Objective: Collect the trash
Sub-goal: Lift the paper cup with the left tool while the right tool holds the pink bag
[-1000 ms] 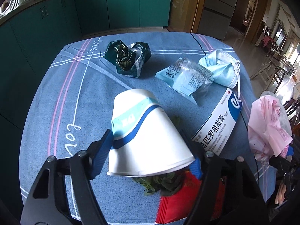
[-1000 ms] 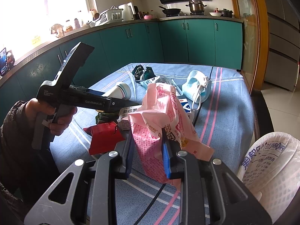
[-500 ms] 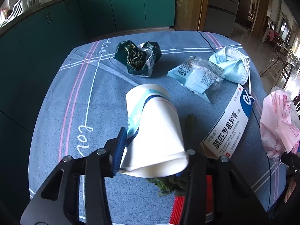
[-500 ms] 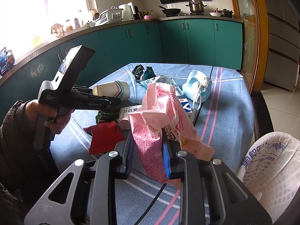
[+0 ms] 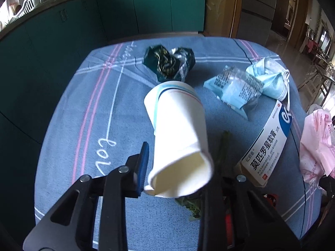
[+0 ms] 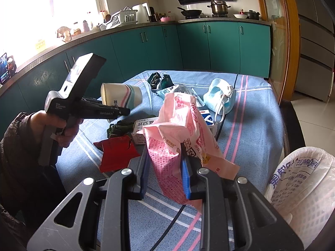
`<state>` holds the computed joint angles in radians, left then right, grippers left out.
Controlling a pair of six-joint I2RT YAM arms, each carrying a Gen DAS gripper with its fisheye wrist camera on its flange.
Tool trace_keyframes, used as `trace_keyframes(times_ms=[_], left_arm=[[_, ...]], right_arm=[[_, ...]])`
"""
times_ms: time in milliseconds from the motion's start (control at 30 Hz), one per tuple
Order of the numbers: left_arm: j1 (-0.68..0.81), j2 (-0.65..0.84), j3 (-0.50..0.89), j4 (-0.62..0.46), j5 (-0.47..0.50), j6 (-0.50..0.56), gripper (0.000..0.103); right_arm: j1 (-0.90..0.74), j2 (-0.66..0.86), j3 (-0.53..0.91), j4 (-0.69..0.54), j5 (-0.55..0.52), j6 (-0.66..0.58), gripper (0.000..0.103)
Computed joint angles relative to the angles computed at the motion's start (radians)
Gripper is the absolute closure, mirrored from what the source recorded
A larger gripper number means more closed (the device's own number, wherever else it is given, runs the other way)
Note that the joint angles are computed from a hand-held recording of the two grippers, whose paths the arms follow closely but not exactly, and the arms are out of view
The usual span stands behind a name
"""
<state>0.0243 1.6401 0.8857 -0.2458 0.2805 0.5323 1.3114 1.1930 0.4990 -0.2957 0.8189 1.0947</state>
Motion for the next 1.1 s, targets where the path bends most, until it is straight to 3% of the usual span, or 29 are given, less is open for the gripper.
trace_keyframes(times_ms=[533,1100], left_arm=[[0.045,-0.243,-0.126,0.024,0.217,0.012,0.074],[0.074,-0.244,-0.14,0.035,0.242,0.017,0.074]], right_arm=[[0.001,0.019,-0.001,0.018,0.008,0.007,0.076],[0.022,0.019,0.001,0.042,0.026,0.001,0.076]])
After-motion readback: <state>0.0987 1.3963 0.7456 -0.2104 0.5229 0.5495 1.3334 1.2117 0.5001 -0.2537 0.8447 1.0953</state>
